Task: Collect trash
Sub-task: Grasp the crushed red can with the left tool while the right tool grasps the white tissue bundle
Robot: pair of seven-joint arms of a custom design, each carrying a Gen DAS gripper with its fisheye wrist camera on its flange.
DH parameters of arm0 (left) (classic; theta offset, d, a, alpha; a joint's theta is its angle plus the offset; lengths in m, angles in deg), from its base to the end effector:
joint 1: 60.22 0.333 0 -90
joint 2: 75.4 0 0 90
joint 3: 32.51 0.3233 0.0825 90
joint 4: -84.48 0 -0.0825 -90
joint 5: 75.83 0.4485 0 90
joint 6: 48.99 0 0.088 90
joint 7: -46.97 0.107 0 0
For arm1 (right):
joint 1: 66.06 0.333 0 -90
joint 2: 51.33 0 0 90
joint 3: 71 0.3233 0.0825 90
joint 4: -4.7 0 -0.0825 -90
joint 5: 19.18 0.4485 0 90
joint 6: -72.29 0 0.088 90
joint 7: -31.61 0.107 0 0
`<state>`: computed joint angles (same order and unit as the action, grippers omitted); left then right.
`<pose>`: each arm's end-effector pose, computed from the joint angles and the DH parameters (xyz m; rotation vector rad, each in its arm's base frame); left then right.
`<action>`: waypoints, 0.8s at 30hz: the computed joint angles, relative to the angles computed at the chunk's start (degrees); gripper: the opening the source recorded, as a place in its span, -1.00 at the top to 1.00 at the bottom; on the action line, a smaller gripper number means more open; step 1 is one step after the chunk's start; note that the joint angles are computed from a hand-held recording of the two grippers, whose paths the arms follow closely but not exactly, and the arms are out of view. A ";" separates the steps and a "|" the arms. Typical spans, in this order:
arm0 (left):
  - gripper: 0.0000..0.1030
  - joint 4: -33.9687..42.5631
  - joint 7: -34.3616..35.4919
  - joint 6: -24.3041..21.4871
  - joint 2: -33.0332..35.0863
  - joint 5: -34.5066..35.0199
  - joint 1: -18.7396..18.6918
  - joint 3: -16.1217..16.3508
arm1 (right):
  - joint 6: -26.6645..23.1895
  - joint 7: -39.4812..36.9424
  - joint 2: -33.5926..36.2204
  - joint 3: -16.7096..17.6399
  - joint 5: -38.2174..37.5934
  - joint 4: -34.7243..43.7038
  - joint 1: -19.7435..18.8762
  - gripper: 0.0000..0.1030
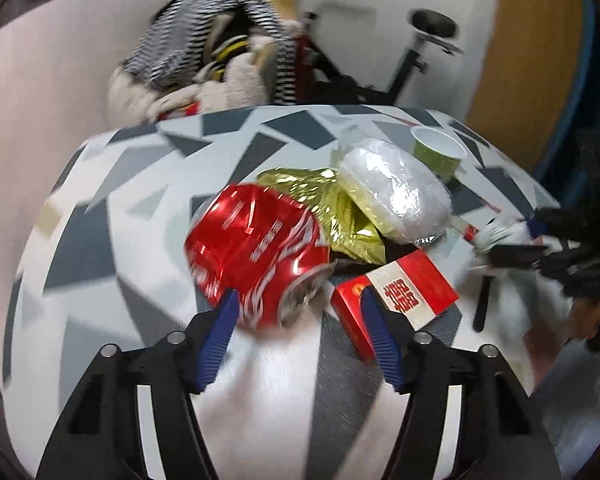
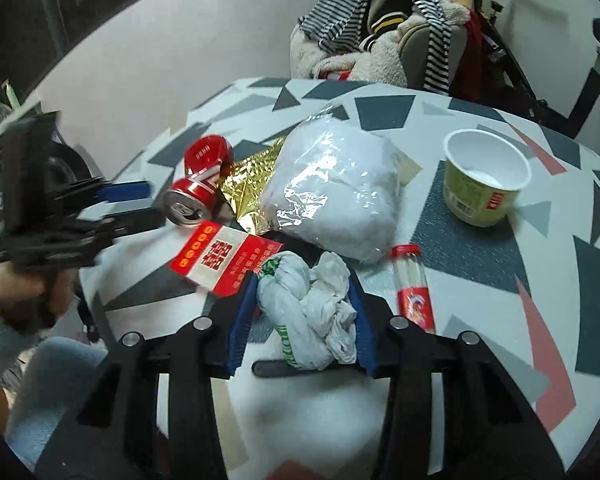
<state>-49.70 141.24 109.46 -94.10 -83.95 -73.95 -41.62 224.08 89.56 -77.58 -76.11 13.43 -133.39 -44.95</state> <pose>0.5097 -0.2139 0.5265 -1.4710 2.1560 -0.8685 0.4982 0.1242 0.5382 -1.9734 1.2761 -0.3075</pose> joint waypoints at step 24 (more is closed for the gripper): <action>0.36 -1.94 4.01 -1.29 -4.76 -3.50 -2.08 1.11 | 1.66 4.37 -12.45 -1.73 -2.52 -9.58 -0.29 0.12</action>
<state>-51.64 145.26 108.17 -98.86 -87.45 -76.03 -40.51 225.74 93.93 -90.03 -77.84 10.91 -142.98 -45.24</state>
